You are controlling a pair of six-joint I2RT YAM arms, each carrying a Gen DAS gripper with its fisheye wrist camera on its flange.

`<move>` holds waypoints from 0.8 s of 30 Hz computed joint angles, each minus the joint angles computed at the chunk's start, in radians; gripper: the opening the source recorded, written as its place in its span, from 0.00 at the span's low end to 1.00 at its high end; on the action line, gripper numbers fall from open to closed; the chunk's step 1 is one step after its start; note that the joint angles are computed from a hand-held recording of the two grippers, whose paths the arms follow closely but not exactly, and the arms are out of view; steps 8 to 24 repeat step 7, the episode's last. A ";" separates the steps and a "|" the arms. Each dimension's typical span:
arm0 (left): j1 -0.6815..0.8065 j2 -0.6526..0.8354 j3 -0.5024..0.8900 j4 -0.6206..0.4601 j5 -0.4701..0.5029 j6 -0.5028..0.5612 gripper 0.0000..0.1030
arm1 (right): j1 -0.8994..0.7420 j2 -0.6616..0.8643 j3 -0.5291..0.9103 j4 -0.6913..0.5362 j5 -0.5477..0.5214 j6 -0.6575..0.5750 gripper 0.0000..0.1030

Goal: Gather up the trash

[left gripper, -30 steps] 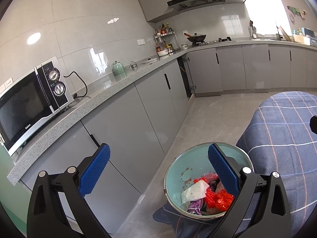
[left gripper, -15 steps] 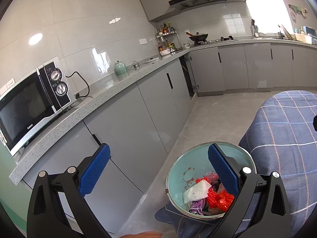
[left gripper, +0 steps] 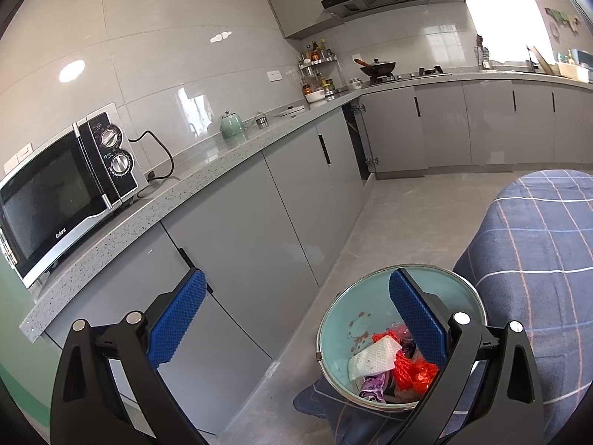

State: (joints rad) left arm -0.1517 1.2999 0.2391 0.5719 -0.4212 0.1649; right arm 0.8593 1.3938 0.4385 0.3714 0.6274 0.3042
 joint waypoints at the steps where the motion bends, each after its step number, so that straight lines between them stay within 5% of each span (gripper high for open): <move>1: 0.002 -0.006 0.001 -0.007 0.005 -0.008 0.95 | -0.003 0.000 0.000 0.001 -0.002 0.001 0.83; 24: 0.004 -0.032 -0.006 -0.018 0.026 -0.009 0.95 | -0.006 -0.005 -0.018 0.018 0.003 -0.001 0.83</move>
